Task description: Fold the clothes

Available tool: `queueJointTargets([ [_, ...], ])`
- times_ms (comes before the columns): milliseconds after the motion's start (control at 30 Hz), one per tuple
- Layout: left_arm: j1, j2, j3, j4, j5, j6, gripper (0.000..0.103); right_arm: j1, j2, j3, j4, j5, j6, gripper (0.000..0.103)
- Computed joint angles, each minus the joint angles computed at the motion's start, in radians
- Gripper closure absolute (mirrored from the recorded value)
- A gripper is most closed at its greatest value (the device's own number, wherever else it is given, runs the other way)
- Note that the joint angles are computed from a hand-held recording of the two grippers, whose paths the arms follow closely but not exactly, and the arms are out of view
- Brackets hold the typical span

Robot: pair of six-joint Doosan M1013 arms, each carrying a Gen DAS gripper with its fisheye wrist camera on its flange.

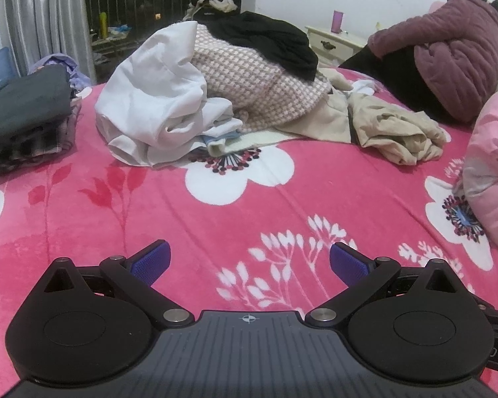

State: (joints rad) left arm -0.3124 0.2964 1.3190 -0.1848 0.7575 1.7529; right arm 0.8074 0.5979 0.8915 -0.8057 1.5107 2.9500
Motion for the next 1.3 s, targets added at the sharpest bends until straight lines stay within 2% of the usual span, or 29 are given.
queueJointTargets([
  [233, -0.002, 0.011, -0.007, -0.062, 0.015, 0.053, 0.000, -0.004, -0.015, 0.033, 0.011, -0.019, 0.034, 0.000],
  [600, -0.028, 0.065, -0.044, -0.141, 0.008, 0.201, 0.000, -0.028, -0.069, 0.162, 0.050, -0.117, 0.166, 0.000],
  [800, -0.052, 0.114, -0.082, -0.204, -0.096, 0.373, 0.000, -0.043, -0.100, 0.236, 0.032, -0.175, 0.255, 0.000],
  [867, -0.057, 0.134, -0.090, -0.266, -0.151, 0.449, 0.000, -0.052, -0.107, 0.251, 0.029, -0.186, 0.270, 0.000],
  [1000, -0.074, 0.191, -0.131, -0.386, -0.220, 0.590, 0.000, -0.089, -0.113, 0.256, 0.010, -0.162, 0.233, 0.000],
  [1100, -0.087, 0.244, -0.186, -0.463, -0.225, 0.670, 0.000, -0.123, -0.118, 0.260, -0.048, -0.160, 0.181, 0.000],
  [1167, -0.096, 0.283, -0.237, -0.469, -0.218, 0.659, 0.000, -0.148, -0.120, 0.262, -0.100, -0.171, 0.146, 0.000],
  [1300, -0.115, 0.365, -0.363, -0.450, -0.178, 0.583, 0.000, -0.226, -0.123, 0.257, -0.148, -0.296, 0.110, 0.000],
])
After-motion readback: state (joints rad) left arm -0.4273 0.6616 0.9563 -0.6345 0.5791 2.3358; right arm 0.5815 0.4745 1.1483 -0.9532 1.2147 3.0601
